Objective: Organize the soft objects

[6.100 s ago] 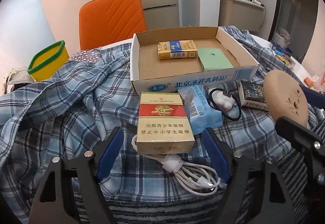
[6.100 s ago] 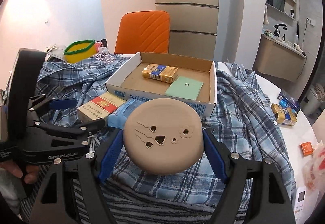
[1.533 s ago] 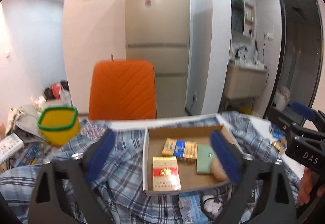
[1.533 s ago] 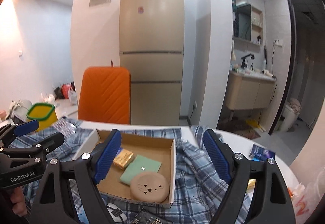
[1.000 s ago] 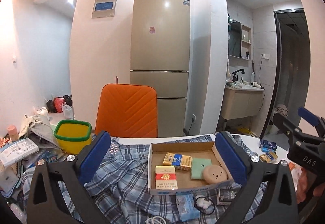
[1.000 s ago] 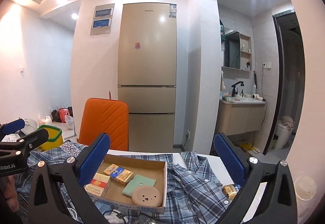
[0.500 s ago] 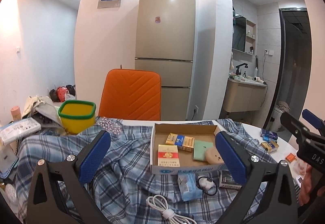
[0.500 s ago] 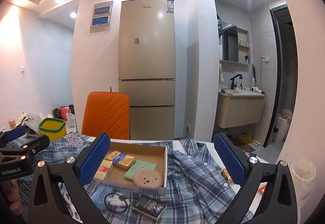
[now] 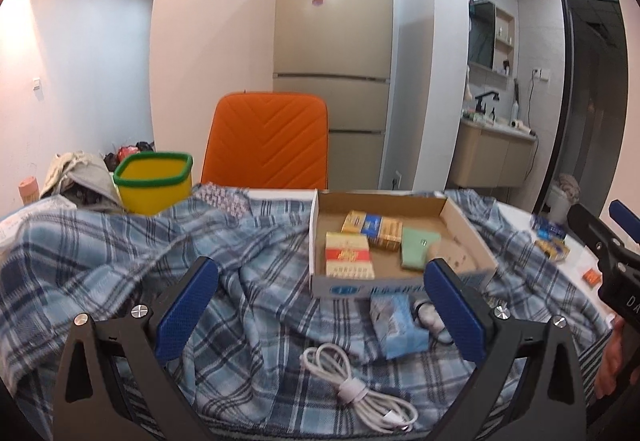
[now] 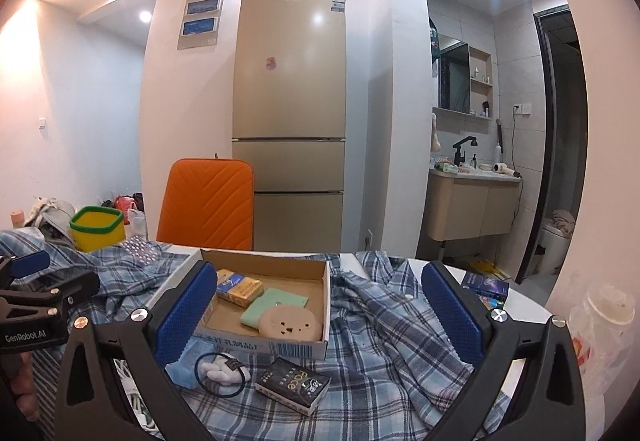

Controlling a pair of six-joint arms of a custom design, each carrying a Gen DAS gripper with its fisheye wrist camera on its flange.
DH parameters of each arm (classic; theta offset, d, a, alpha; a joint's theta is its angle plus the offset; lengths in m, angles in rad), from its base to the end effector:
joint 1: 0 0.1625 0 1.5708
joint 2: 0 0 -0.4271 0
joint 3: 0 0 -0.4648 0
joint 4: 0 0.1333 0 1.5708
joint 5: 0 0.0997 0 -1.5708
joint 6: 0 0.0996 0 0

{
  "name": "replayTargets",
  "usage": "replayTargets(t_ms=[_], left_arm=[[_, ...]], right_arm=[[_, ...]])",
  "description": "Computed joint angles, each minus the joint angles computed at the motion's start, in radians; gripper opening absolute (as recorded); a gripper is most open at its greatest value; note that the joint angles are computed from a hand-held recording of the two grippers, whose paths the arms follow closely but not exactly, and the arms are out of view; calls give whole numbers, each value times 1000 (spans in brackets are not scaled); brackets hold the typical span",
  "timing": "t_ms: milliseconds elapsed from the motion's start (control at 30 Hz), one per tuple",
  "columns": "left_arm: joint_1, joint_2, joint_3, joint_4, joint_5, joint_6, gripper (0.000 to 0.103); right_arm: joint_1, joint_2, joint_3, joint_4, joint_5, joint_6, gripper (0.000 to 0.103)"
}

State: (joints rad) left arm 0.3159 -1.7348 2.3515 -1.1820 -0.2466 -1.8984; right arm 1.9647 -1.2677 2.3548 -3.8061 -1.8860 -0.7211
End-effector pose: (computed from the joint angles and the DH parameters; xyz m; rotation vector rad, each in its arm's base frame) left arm -0.2540 -0.3249 0.2178 0.1598 1.9163 -1.3833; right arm 0.2753 -0.3955 0.2107 1.0148 -2.0738 1.4062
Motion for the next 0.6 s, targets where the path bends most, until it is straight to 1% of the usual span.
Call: replayTargets(t_ms=[133,233,367,467,600], left_arm=[[10,-8,23,-51,-19,47,102],[12,5,25,-39,-28,41,103],[23,0,46,-152,-38,152,103],[36,-1,58,-248,-61,247,103],[45,-4,58,-306,-109,303,103]], right_arm=[[-11,16,4,25,-15,-7,103],[-16,19,6,38,-14,-13,103],[-24,14,9,59,-11,-3,103],[-30,9,8,77,-10,9,103],[-33,9,1,104,-23,22,103]])
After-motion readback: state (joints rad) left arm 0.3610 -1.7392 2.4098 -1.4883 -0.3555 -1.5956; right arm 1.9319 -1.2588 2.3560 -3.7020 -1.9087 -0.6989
